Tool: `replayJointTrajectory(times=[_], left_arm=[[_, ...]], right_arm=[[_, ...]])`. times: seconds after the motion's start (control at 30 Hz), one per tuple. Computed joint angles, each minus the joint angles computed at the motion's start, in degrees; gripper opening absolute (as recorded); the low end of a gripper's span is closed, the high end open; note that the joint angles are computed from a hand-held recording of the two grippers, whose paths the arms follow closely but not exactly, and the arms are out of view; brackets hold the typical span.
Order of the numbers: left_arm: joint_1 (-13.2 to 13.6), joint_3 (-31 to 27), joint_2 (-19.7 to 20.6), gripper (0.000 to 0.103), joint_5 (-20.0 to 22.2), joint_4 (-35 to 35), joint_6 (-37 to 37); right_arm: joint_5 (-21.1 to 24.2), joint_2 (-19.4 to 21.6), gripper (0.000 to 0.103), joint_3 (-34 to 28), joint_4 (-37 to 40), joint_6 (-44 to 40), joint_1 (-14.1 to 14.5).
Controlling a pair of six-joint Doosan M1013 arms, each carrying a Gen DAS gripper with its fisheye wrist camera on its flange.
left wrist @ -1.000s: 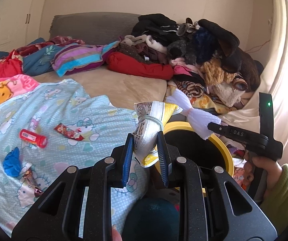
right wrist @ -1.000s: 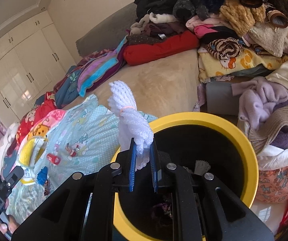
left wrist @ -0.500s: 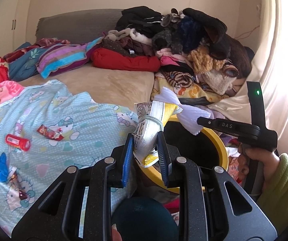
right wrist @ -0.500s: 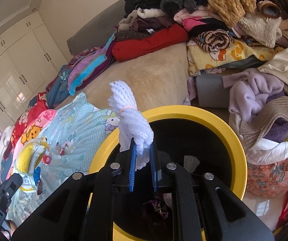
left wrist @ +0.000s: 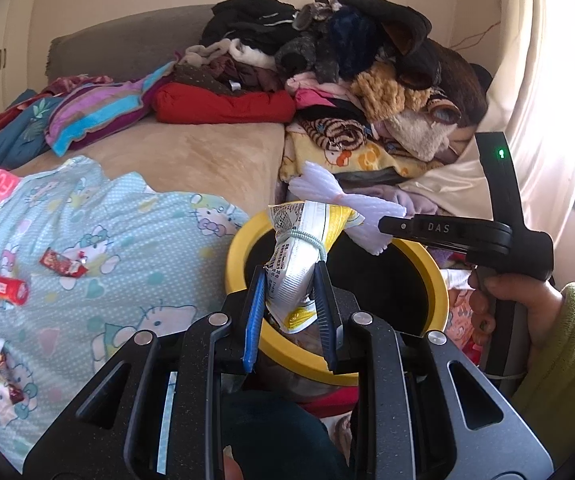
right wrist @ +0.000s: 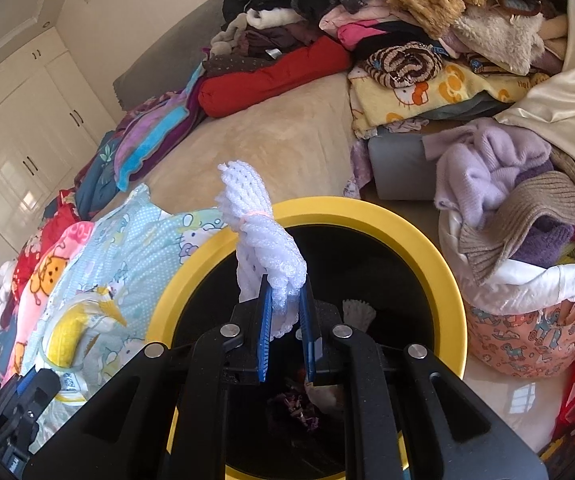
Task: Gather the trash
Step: 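Carry the snack wrapper and mesh bag with both tools over the bin, then open both tools to drop the snack wrapper and mesh bag into the bin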
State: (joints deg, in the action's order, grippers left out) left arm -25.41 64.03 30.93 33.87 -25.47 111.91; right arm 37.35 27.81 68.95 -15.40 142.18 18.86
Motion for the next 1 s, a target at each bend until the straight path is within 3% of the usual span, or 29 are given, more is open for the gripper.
replayJointTrajectory(times=[0.83, 0.97, 1.0], left_arm=[[-1.5, -10.0, 7.5, 0.018, 8.5, 5.5, -6.9], [-1.4, -10.5, 7.9, 0.022, 8.1, 5.0, -7.1], [-1.3, -10.5, 7.9, 0.026, 7.9, 4.5, -7.3]], right_arm=[[2.9, 0.3, 0.013, 0.6, 6.6, -2.9, -1.6], [2.7, 0.2, 0.019, 0.9, 7.3, -1.9, -1.7], [2.4, 0.1, 0.027, 1.0, 7.1, -1.3, -1.7]])
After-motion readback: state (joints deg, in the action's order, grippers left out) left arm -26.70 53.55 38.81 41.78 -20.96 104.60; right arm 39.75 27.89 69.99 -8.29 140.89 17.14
